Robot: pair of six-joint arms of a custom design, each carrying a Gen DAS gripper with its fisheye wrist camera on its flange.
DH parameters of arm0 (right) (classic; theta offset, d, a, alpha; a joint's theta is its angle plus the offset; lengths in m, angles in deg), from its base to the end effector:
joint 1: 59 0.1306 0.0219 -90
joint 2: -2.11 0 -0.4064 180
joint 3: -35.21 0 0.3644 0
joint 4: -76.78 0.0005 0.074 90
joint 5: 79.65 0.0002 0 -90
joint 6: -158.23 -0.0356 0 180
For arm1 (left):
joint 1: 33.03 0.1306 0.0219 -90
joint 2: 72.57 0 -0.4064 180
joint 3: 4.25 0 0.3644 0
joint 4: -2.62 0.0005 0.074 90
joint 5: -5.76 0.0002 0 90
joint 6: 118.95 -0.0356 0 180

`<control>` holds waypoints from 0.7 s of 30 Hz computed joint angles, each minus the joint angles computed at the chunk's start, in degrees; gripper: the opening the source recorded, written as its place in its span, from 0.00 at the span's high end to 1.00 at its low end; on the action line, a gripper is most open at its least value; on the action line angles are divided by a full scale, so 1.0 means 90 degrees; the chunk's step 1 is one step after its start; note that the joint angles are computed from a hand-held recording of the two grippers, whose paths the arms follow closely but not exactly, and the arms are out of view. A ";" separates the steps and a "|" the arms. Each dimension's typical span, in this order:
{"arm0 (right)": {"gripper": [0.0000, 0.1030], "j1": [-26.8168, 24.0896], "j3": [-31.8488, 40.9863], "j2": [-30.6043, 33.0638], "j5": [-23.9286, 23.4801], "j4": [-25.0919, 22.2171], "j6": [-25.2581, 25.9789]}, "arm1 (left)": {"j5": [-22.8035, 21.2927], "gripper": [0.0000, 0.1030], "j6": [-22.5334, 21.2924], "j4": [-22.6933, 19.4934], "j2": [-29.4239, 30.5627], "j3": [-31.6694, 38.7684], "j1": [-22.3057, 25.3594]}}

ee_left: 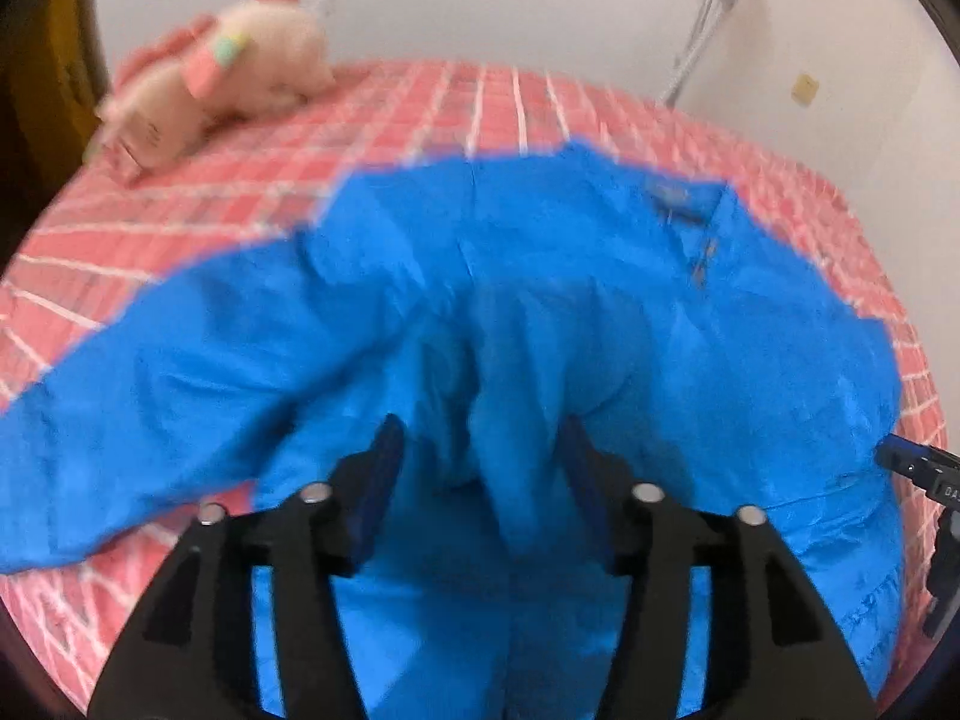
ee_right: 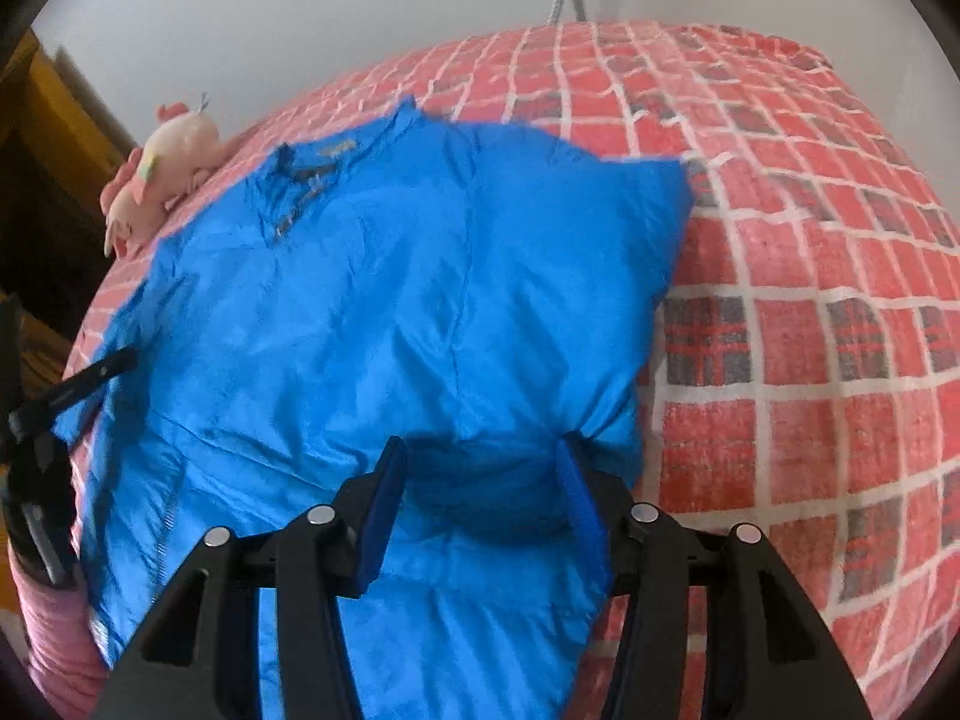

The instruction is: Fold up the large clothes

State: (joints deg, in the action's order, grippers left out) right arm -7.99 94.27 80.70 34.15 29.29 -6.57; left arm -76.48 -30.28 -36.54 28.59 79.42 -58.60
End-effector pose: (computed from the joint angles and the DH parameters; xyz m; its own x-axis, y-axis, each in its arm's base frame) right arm 0.2169 0.2443 0.3090 -0.7425 0.4861 -0.4609 0.3985 0.8736 0.2793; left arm 0.4560 -0.2241 0.3284 -0.7418 0.3804 -0.5522 0.5120 0.8532 -0.1000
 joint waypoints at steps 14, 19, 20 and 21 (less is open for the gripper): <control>0.49 -0.0224 0.1102 0.1421 -0.0716 0.0310 0.0678 | -0.0259 0.41 -0.0473 -0.0130 0.0398 0.0015 -0.0513; 0.48 -0.0275 0.0888 0.1486 -0.0735 0.0708 0.0721 | -0.0223 0.40 -0.0517 0.0117 0.0505 -0.0075 -0.0497; 0.48 -0.0265 0.0884 0.1465 -0.0717 0.0714 0.0705 | -0.0223 0.40 -0.0483 0.0097 0.0491 -0.0069 -0.0498; 0.48 -0.0229 0.0828 0.1386 -0.0680 0.0785 0.0663 | -0.0193 0.40 -0.0466 0.0072 0.0485 -0.0057 -0.0490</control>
State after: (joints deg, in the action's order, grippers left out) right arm -10.05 101.73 93.17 28.04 36.35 -0.60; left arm -78.21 -34.47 -35.89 32.95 78.90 -63.01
